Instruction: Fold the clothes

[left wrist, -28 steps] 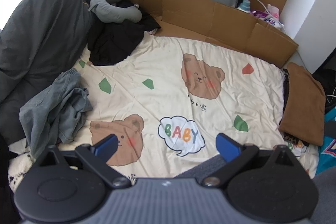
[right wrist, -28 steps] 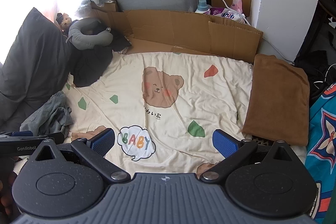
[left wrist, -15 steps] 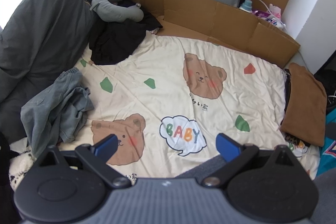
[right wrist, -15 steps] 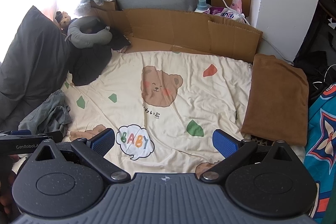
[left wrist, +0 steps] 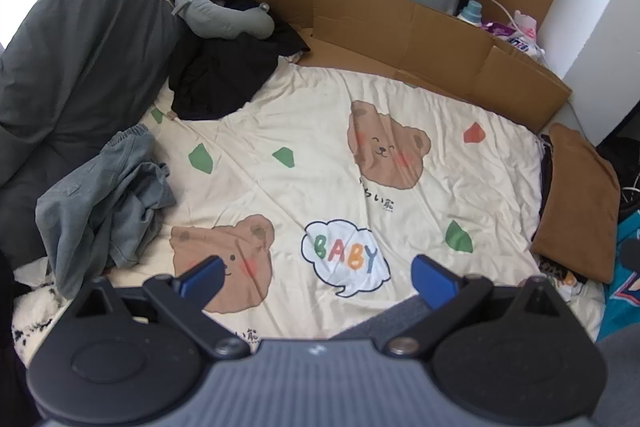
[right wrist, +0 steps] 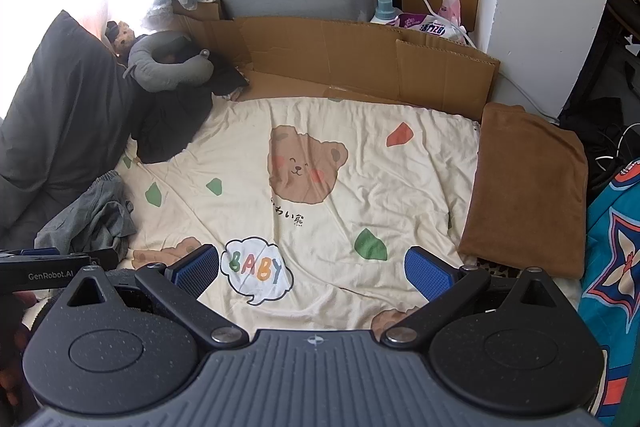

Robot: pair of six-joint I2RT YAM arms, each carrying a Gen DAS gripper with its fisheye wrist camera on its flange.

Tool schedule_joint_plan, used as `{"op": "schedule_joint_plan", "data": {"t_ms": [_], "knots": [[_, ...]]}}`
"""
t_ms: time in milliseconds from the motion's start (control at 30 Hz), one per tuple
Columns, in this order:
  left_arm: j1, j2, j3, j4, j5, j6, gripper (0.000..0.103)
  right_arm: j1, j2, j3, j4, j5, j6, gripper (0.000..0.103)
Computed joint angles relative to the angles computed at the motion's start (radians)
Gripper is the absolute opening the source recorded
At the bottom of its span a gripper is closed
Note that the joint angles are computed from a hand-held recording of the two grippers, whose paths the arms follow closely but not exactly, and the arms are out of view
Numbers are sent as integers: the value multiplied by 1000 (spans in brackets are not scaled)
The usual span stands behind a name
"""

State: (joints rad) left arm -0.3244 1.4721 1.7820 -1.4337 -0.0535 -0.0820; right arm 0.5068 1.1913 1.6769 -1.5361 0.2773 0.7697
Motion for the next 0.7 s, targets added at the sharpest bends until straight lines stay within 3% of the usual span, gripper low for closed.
{"op": "schedule_joint_plan", "data": {"t_ms": [700], "knots": [[1,33,37,-22,-1,-9,101,-8,-2,-9,9,-14,-10,102]]}}
